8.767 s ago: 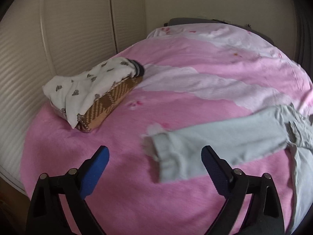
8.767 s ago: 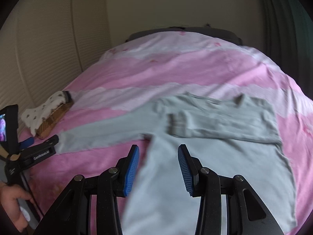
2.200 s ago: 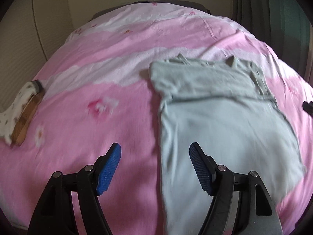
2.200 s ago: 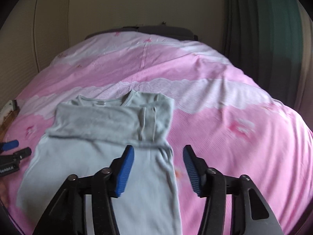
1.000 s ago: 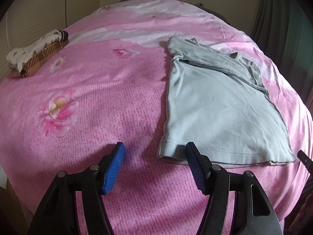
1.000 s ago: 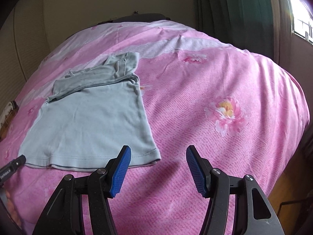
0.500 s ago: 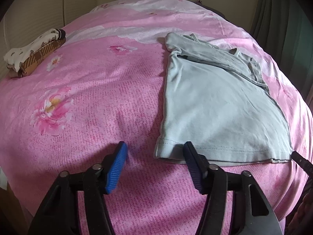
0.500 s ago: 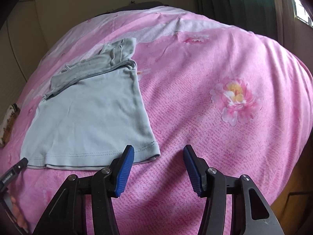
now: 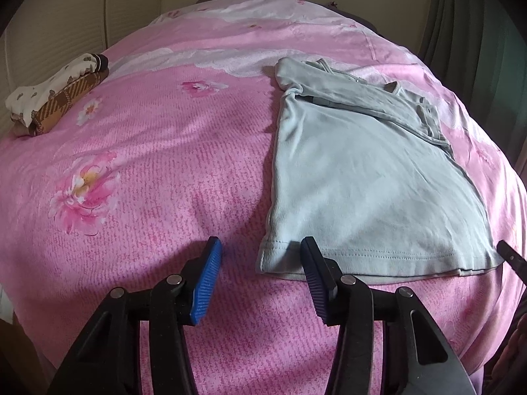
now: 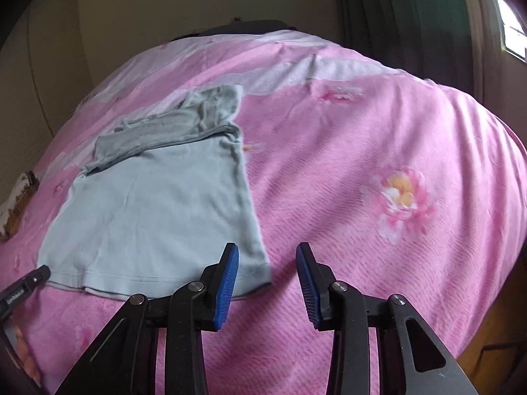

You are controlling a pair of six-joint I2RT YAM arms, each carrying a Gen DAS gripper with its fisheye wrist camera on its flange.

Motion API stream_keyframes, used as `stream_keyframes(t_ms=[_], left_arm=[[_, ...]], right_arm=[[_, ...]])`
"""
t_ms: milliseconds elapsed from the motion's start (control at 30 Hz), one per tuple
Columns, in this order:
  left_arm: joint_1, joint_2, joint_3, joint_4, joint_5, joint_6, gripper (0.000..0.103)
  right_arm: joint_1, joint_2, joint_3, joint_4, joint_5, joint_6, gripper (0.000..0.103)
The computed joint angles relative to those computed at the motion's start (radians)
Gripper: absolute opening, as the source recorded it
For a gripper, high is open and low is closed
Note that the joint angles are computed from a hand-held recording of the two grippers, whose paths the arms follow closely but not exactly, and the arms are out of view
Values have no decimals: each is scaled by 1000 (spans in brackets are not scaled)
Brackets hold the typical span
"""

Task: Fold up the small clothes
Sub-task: 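Close both tools on the shirt hem at its two corners, then lift the hem with both tools, fold it onto the collar, open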

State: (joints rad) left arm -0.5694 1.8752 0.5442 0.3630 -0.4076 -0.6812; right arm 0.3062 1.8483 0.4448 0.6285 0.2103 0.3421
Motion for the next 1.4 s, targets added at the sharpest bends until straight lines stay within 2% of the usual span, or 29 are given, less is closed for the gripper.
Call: stream_keyframes(t_ms=[200,467,533,600,733,800,1067,1233,1400], left_arm=[[-1,4,-6,15,0,5,49],[-16,12,-20,48,-15,0,44],[-18,12,-21,53,-14,5,39],[-18,11,-22,57,-5,10,28],[-23,0,-21,49,3,4,15],[-21,-11,-25,43,9,-6,12],[-18,-58,-34,13,9,-9,8],[-3,-176,-36,-42,-7,12,8],[36,-266,12,-98,2,66,8]], right_arm=[[-18,46,44,-54,-56,-2,38],[-69,73,29,-29,-199,48,33],[-73,75,27,-26,-220,48,33],[-77,80,27,-20,-228,50,30],[-107,79,20,-12,-270,68,14],[-126,76,12,0,-295,80,12],[-130,34,-6,-6,-290,89,8],[-104,-84,-44,-23,-234,65,8],[-106,-208,-31,-88,-228,38,8]])
